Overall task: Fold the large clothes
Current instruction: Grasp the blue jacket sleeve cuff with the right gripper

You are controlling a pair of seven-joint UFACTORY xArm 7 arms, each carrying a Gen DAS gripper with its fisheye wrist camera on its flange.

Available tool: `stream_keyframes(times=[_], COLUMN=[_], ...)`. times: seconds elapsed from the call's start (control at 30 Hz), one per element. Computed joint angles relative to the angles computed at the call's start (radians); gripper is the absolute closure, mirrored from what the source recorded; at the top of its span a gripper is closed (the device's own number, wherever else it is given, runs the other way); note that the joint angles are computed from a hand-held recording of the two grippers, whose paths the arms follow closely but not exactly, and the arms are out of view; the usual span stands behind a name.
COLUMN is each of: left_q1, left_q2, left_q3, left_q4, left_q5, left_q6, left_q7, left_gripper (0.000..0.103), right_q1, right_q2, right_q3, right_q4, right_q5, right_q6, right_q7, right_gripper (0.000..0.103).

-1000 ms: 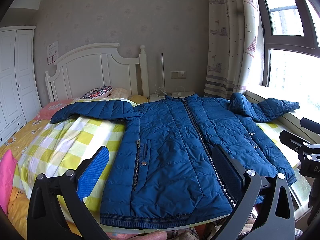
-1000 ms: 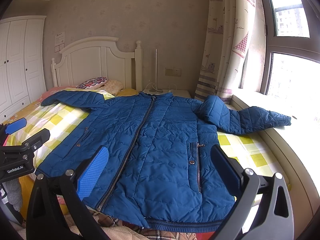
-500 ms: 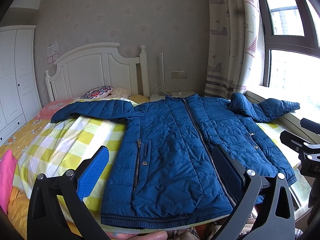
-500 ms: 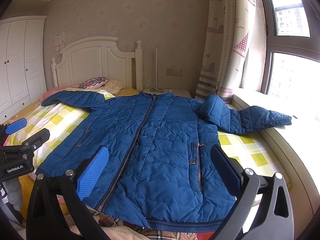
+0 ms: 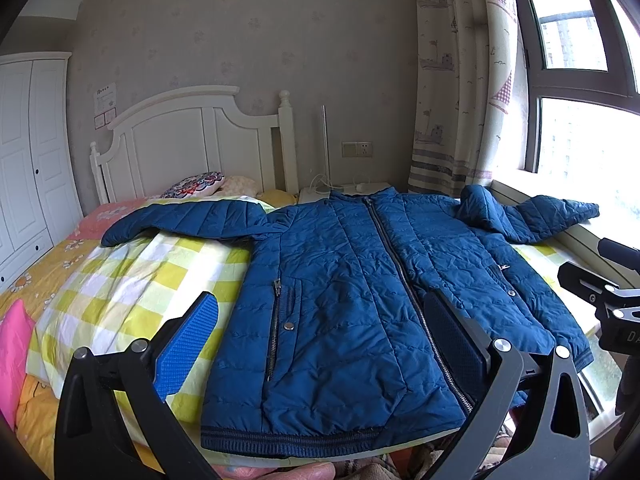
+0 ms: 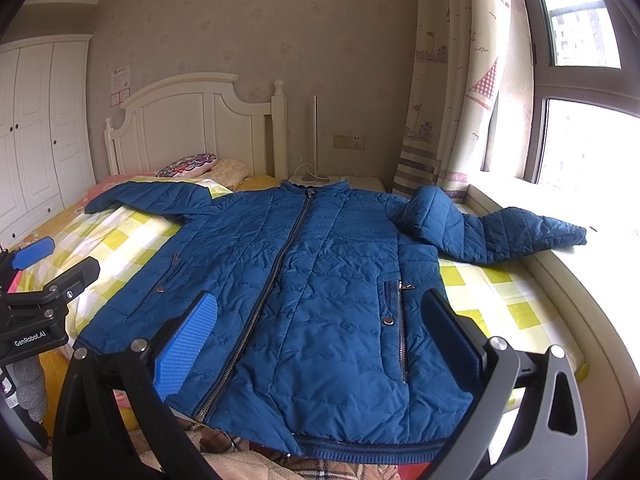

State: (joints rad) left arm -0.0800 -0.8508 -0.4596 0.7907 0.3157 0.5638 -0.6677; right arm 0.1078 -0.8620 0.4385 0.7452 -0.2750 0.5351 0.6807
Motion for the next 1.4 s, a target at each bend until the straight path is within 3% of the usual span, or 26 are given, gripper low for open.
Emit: stream_keyframes(times=[0.3,0.47,0.6,0.67,0.8,0.9,1.0,1.03,1.2,1.27,1.33,1.37,1.4], left_q1=[0.007,0.02,-0.01,-0.033,-0.072,-0.119,-0.14,-0.127,-0.108,-0.13,-0.154,-0.164,-0.173], left_q2=[0.099,0.287,0.591,0.743,0.964,1.116,1.206,1.206,1.169,1.171,1.175,1.18,1.185], left_q3=[-0.001,0.002,0.043,0.073,0.124,0.18,0.215,0.217,0.239,0.265,0.29,0.301,0.312], left_q4=[0.037,0.137,0.364,0.501,0.709,0.868,0.948,0.927,0.867,0.87,0.883,0.891,0.9], left_q5=[0.009,0.066,0.089,0.073,0.184,0.234,0.188,0.139,-0.027,-0.031,-0.037,-0.045,-0.054], left_q6=[0.027,0.033,0.125,0.169,0.192,0.229,0.264,0.236,0.169,0.172,0.188,0.194,0.203], left_q7=[0.004,0.043,0.16,0.224,0.164,0.134,0.175,0.185,0.253,0.259,0.266,0.273,0.284], left_gripper=[0.004,0.004,0.004,0.004,0.004,0.004,0.004,0.004,0.004,0.004,0.004,0.004,0.004], right_q1=[-0.026,-0.058,-0.05,-0.097,-0.201,-0.267,-0.324,-0.332,-0.302,-0.284,-0.26,-0.276,-0.251], right_q2=[0.044,0.134,0.28,0.345,0.48,0.584,0.724,0.772,0.95,0.983,0.998,0.987,0.978], right_q3=[-0.029,-0.092,-0.236,-0.269,-0.302,-0.312,-0.331,-0.344,-0.426,-0.453,-0.492,-0.475,-0.496], right_q4=[-0.025,-0.007,0.044,0.071,0.149,0.234,0.368,0.416,0.594,0.623,0.626,0.61,0.607], right_q5=[-0.019,-0.026,0.073,0.092,0.067,-0.018,-0.147,-0.184,-0.216,-0.201,-0.16,-0.151,-0.185], right_q6=[-0.02,-0.047,-0.07,-0.083,-0.095,-0.098,-0.066,-0.047,0.044,0.055,0.013,-0.023,-0.036], right_q7=[-0.017,-0.049,-0.076,-0.047,0.034,0.11,0.245,0.285,0.339,0.336,0.314,0.316,0.345], right_gripper=[0.002,0.002,0.002,0.002,0.002,0.002,0.002,0.002,0.004,0.012,0.04,0.062,0.077])
